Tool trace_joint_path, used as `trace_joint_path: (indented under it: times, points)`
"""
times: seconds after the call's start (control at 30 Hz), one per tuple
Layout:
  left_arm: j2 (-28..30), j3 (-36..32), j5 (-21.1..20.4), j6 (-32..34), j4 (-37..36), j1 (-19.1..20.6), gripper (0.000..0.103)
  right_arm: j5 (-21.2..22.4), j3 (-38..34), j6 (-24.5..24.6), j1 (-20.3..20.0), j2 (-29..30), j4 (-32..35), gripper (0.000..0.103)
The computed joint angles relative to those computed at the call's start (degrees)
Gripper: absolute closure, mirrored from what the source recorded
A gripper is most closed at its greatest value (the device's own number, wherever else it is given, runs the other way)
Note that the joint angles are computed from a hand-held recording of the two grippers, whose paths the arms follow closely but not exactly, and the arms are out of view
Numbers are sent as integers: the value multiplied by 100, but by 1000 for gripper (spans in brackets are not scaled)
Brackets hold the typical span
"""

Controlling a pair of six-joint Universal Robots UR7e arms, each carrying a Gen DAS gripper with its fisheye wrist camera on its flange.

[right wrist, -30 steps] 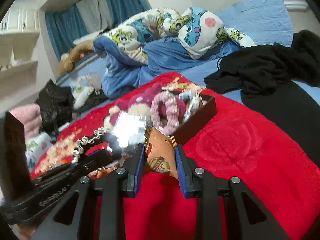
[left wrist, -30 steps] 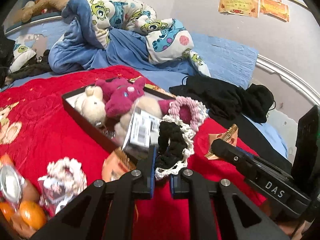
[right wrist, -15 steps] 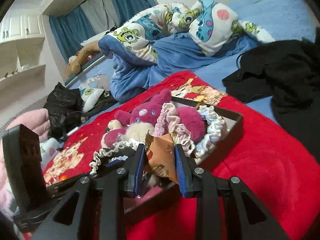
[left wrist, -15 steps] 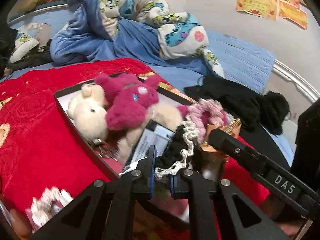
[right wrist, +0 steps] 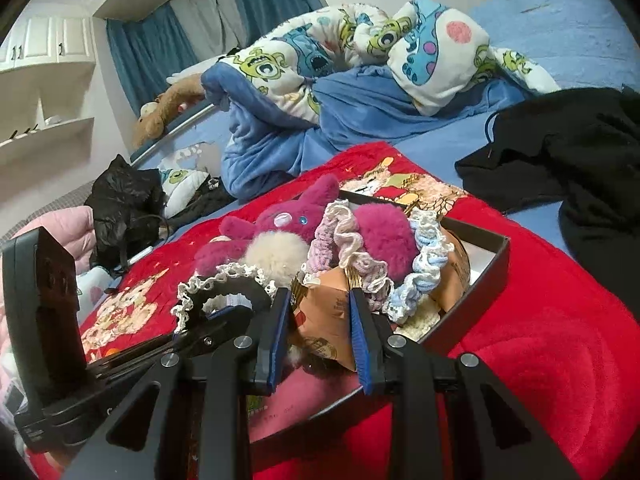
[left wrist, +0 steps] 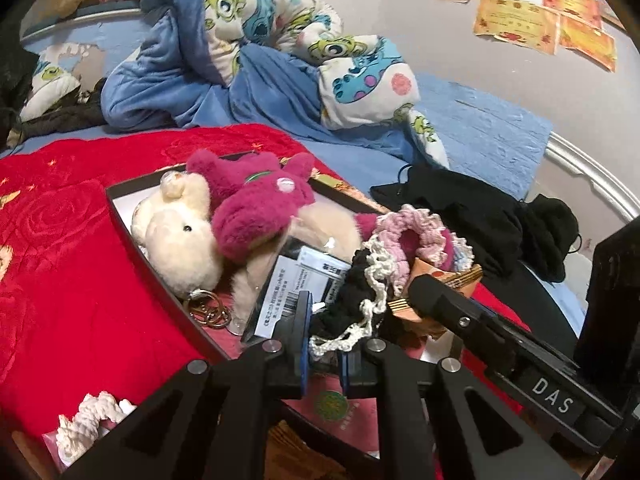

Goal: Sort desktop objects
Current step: 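Lower the scrunchie into the tray with the left tool while the right tool lowers the packet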

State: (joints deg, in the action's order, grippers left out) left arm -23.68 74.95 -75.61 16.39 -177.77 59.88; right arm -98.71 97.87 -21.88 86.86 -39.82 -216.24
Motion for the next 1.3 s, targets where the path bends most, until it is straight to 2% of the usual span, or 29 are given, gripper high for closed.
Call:
trace_joint_path:
  times: [0.27,0.37,0.43,0.5,0.67,0.83,1.3]
  points:
    - [-208,361,-203,115,-49,16,92,-20,72,-434,82,116,-547,76]
    - [-252,515,-110,222,-219,-28,93,-112,106,-710,154,171,-681,76]
    - [-289,566,-188,217,-196,-14,93,-234,105,-811,196,206,-727,76]
    - [-304,592,-223,259,-154,-22,93,-224,130,-756,177,187,-726,76]
    - [-247,670,32,537,-313,-129,93,-361,143,-543,147,177,-803,76]
    - [-282,675,-95,477,-247,-95,93,-468,117,-560,167,216,-882,76]
    - [-264,702,29,541,-321,-144,93,-300,191,-323,72,134,-763,76]
